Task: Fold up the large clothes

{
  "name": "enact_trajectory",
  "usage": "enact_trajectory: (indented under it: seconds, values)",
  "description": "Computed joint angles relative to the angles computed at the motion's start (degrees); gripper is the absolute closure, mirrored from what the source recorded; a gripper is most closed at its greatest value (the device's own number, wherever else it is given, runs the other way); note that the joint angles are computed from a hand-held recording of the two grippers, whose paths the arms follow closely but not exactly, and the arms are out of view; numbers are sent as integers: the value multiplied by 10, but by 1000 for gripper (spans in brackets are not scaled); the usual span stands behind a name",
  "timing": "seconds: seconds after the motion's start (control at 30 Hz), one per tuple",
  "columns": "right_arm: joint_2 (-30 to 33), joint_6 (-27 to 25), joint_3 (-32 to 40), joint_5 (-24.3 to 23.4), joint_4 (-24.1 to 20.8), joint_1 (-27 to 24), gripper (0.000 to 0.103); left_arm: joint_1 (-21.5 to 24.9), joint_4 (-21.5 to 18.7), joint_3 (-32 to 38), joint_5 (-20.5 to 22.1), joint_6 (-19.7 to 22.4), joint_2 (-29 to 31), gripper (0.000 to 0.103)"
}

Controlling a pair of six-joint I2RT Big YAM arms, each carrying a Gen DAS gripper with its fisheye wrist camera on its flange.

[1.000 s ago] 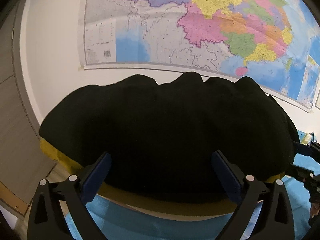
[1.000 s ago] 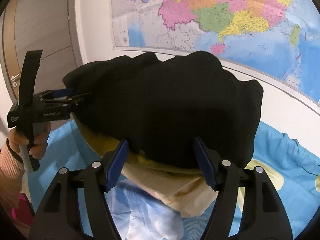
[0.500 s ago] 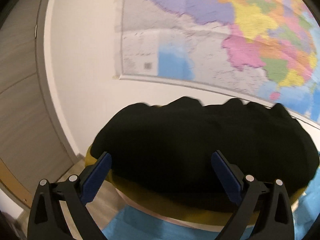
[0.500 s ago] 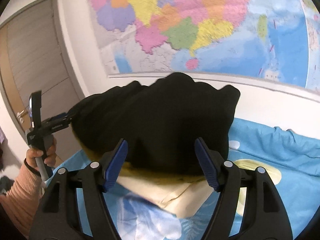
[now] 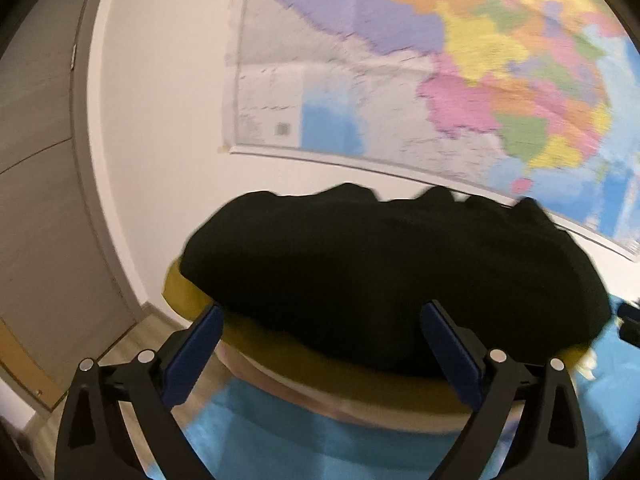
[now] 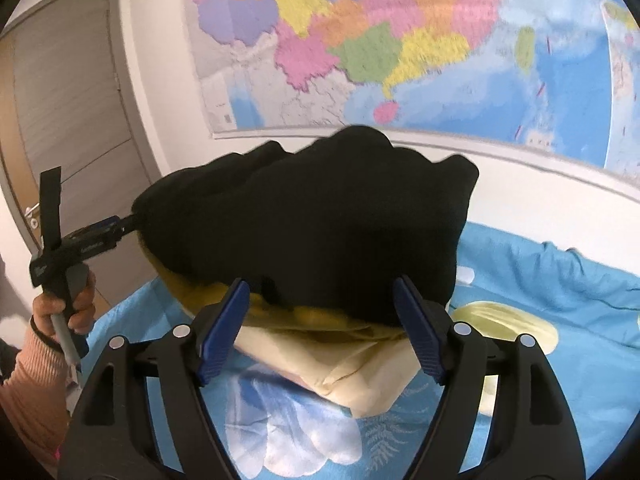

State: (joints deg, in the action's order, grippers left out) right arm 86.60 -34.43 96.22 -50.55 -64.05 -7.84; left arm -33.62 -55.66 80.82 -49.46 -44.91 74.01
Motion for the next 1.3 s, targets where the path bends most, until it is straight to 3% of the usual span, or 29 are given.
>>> enact_trajectory:
  seconds: [0.13,0.23,0.47,0.6,0.8,1.1,1.3]
  values:
    - [-27,-3,-33,-20,9,-9,20,-45,-49,20,-27,-59,19,7]
    - [-52,-9,-70,-21,20,-11,6,-73,-77,32,-21,-112,37,7]
    - [-105,-48,-148,-3,39,-11,6,-118,-153,68,-18,-209,78,7]
    - [-123,-49,-174,-3,45,-17,6,-138,-186,90,-18,-235,98,7]
    - [-131,-70,-189,-8,18,-31,6,-168,-227,115,-40,-277,116,7]
    - [-148,-115,-206,-22,-16,-55,6,-203,-327,156,-68,-361,150,7]
    - [-159,-137,-214,-33,-32,-71,6,-220,-350,160,-66,-396,155,7]
